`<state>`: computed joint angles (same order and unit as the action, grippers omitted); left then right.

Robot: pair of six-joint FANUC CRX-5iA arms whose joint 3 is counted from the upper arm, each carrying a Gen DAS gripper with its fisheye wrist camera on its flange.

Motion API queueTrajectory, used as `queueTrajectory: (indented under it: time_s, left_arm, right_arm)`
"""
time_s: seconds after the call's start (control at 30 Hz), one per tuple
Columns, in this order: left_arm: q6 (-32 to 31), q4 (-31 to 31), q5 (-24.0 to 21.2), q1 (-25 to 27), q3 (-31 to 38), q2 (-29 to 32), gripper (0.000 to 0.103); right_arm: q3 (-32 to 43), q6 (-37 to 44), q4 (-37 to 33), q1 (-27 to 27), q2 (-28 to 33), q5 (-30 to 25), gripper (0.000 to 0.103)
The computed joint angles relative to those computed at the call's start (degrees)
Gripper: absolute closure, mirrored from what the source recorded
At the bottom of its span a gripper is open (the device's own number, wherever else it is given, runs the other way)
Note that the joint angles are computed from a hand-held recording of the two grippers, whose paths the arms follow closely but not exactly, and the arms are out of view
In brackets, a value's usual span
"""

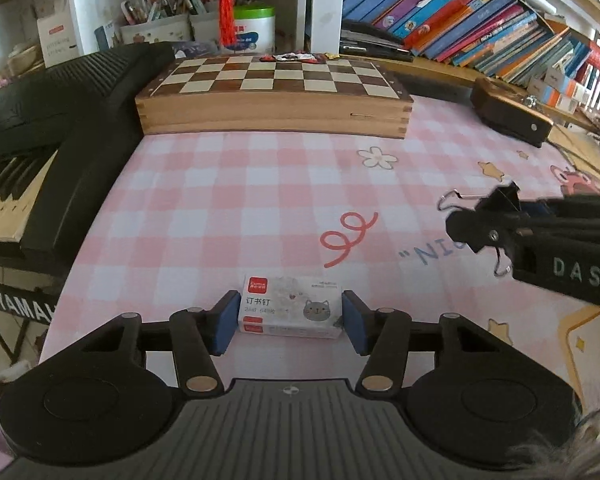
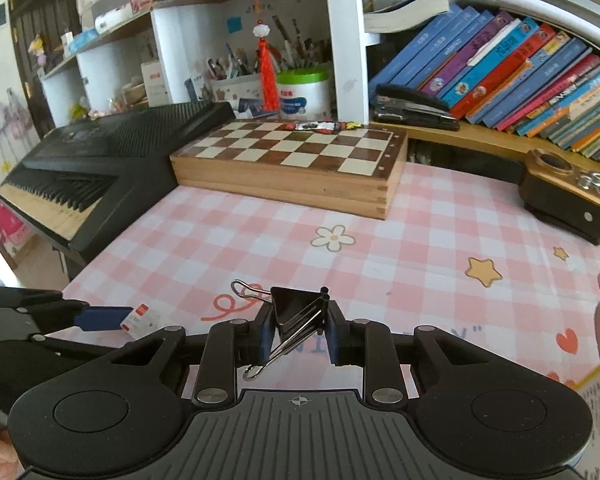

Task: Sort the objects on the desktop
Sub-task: 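Carry the staple box and binder clip toward the yellow box with both tools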

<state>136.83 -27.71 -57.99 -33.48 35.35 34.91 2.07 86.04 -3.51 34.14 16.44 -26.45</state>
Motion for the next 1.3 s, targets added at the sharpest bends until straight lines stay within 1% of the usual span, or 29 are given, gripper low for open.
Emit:
queueTrajectory:
  time_s: [0.2,0.4,0.7,0.93,1.03,1.13,1.3]
  left_arm:
    - [2.4,-1.2,2.2,-1.1,-2.1,-2.6,0.052]
    - [4.7,-2.5,4.2,-2.9,-5.8,-6.7,0.052]
    - [9.6,-6.2,5.4,-6.7,-11.3,-13.0,0.052]
    - [11.3,-8.5,5.5,-9.8,-14.9,-16.8,0.052]
    - [13.2,-9.4,5.4,-11.3,-16.6,-18.6,0.052]
    - [15.2,-10.2,5.5,-12.9,-18.3,-20.4,0.052]
    - [16.2,-8.8,7.0,-14.8,-21.3,-23.0,0.052]
  right_arm:
    - [-3.3,-3.1,1.7,0.1,-3.1,1.0,0.078]
    - [-7.5,-7.9,5.2,0.5,-6.8,2.3,0.078]
    - [-15.3,-15.0,10.6,1.8,-14.5,3.3,0.078]
    - [-22.2,-21.9,16.5,3.7,-21.0,3.4,0.078]
    - [-24.6,-25.8,18.5,4.8,-23.7,2.4,0.078]
    - [-26.3,-27.2,17.7,5.8,-26.6,0.7,0.078]
    - [-30.9,-32.8,21.0,8.2,-32.3,-1.1,0.078]
